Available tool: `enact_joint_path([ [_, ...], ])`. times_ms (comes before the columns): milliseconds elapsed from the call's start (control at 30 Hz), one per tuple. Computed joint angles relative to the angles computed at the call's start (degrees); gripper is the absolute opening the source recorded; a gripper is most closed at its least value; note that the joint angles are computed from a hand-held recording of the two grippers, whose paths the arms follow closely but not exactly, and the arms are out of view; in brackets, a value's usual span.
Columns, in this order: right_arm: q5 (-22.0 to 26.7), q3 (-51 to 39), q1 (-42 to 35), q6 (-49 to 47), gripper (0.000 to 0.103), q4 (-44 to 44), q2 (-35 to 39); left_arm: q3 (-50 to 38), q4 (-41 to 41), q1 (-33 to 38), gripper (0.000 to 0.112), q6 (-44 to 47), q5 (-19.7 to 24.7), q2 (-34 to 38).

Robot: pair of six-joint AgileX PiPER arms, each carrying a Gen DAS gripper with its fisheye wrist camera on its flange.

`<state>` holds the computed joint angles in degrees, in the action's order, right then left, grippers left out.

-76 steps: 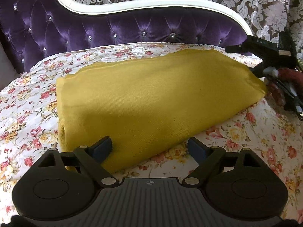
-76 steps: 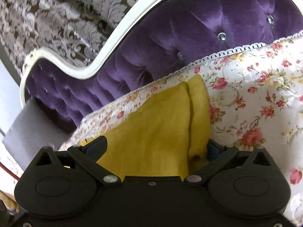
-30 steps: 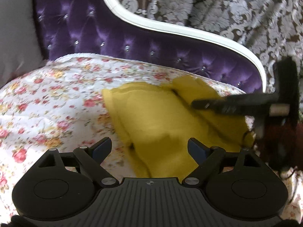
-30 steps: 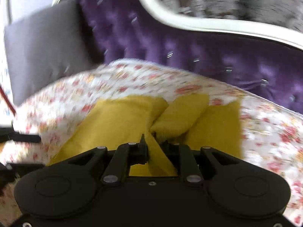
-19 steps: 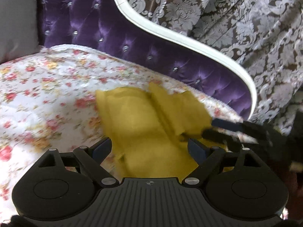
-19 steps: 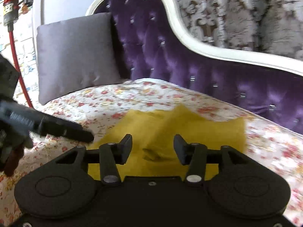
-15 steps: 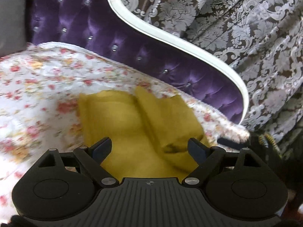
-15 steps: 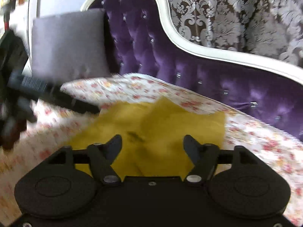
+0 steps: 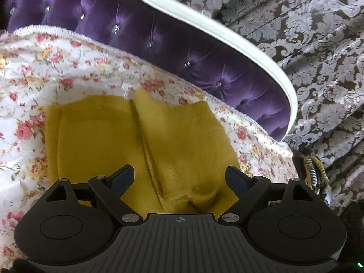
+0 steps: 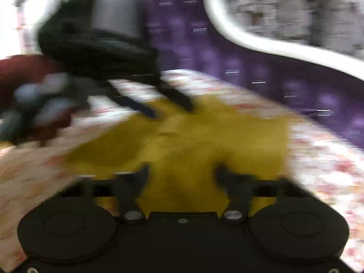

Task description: Fold small clothes

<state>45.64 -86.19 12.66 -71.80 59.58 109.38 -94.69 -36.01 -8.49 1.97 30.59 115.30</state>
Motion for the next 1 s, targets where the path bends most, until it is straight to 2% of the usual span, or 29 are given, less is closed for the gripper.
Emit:
enact_joint_path([
  [33, 3.44, 0.18, -1.08, -1.39, 0.030, 2.21, 0.04, -0.74, -0.57, 0.33, 0.087, 0.46, 0.76, 0.64],
  [67, 4.58, 1.20, -1.91, -2.47, 0.032, 3.75, -0.75, -1.76, -0.82, 0.57, 0.087, 0.58, 1.54, 1.54],
  [100, 3.44, 2.58, -2.15, -3.60, 0.036, 3.94, -2.00, -3.17, -0.46, 0.66, 0.087, -0.03, 2.36, 2.58],
  [167, -4.91, 7.37, -0.11, -7.59, 0.049, 5.07, -4.61, -5.97, 0.89, 0.71, 0.087, -2.25, 3.86, 4.68],
  [267, -10.21, 10.37, 1.54, -11.49, 0.063, 6.02, -5.71, -9.52, 0.50, 0.80, 0.087, -2.17, 5.27, 7.13],
  [333, -15.29, 12.31, 3.39, -15.55, 0.066, 6.59, -6.29, -12.39, 0.40, 0.83, 0.087, -2.22, 6.56, 8.81],
  [400, -18.12, 13.41, 4.55, -19.09, 0.070, 8.30, -6.24, -15.43, 0.13, 0.90, 0.087, -2.78, 7.77, 10.71],
  [433, -18.96, 13.74, 5.23, -20.14, 0.076, 9.15, -6.25, -17.15, 0.22, 0.92, 0.087, -3.30, 8.41, 11.77],
  [467, -19.91, 14.01, 6.12, -21.17, 0.078, 9.86, -6.01, -18.76, 0.27, 0.93, 0.087, -3.63, 8.99, 12.73],
  [533, -21.09, 13.93, 7.32, -23.54, 0.078, 11.10, -4.93, -21.58, 0.15, 0.95, 0.087, -4.03, 10.01, 14.43],
  [633, -21.91, 15.36, 8.44, -28.54, 0.075, 15.43, -4.97, -23.98, -0.68, 1.13, 0.086, -3.82, 10.82, 15.96],
  [700, -21.18, 14.70, 8.27, -27.90, 0.064, 16.57, -4.21, -24.36, -1.36, 1.23, 0.085, -2.61, 11.02, 16.21],
  [733, -20.95, 13.97, 8.13, -25.36, 0.054, 15.38, -3.69, -24.91, -0.81, 1.10, 0.080, -2.78, 11.29, 16.42],
  [800, -19.56, 12.49, 7.23, -21.19, 0.037, 13.49, -2.52, -25.43, -0.30, 0.92, 0.067, -2.48, 11.41, 16.61],
  [833, -19.59, 12.28, 6.96, -20.18, 0.015, 12.97, -2.28, -25.58, 0.05, 0.87, 0.045, -2.60, 11.30, 16.69],
  [867, -20.18, 12.43, 6.82, -19.50, 0.015, 12.82, -2.30, -25.36, 1.30, 0.60, 0.012, -3.73, 10.45, 16.53],
  [1000, -19.31, 14.62, 4.69, -23.60, 0.015, 20.88, -4.77, -26.46, 5.67, -0.84, 0.011, -4.82, 8.64, 15.24],
])
